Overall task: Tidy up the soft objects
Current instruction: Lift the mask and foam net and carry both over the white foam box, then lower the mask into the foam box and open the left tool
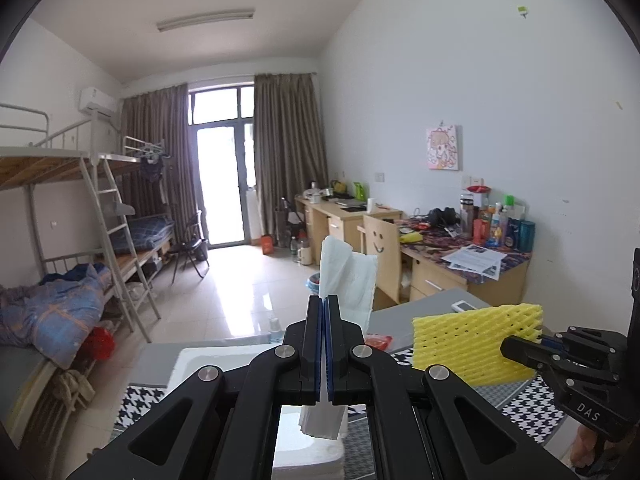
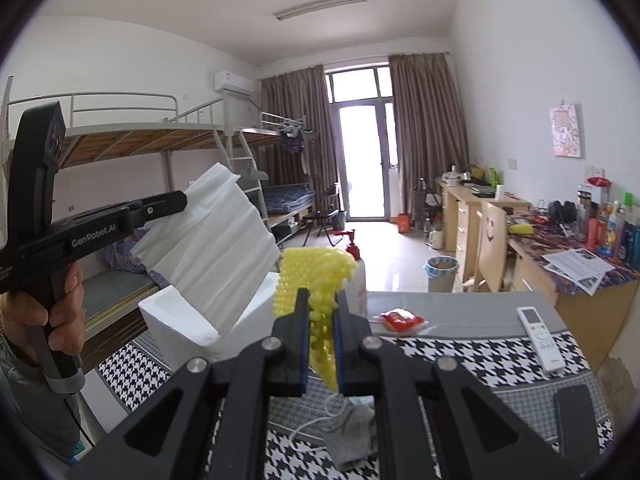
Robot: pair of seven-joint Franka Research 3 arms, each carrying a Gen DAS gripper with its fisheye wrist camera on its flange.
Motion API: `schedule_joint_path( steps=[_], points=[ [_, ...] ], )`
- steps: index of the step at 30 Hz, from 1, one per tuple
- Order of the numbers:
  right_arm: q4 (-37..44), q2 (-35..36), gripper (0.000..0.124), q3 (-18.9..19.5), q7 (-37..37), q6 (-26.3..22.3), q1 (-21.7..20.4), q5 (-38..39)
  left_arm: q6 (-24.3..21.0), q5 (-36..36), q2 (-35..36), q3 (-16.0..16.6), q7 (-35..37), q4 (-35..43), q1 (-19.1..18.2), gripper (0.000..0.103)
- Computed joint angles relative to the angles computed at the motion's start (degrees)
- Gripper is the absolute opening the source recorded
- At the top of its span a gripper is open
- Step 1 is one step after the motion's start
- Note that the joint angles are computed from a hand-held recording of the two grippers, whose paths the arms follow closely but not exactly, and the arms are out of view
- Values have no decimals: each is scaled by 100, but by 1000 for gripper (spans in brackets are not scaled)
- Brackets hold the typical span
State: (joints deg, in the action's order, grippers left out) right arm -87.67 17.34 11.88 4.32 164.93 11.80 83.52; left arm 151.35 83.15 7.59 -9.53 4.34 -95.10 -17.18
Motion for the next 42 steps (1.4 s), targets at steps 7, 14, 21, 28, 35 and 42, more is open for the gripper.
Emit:
schedule_joint_path(
  steps=[7, 14, 21, 28, 35, 42],
  points=[
    [230, 160, 13, 62, 64, -190, 18, -141, -439, 4, -115, -25, -74, -64, 49, 1],
    [454, 344, 13, 121, 372, -369, 53, -601, -867, -94, -56, -42, -72, -41, 28, 1],
    [611, 480, 13, 240, 519, -494, 5, -869, -977, -228, -52, 11, -89, -104, 75, 1],
    [735, 597, 13, 277, 942, -433, 71, -1320, -860, -664, 94, 68, 150, -29, 166, 1],
    [946, 791, 13, 322, 1396, -413, 98, -1857, -785, -1127, 215, 154, 443, -31, 207, 1],
    [1067, 910, 13, 387, 1766, -349, 119, -2313, -610, -1462, 196, 207, 608, -191, 254, 12]
  ],
)
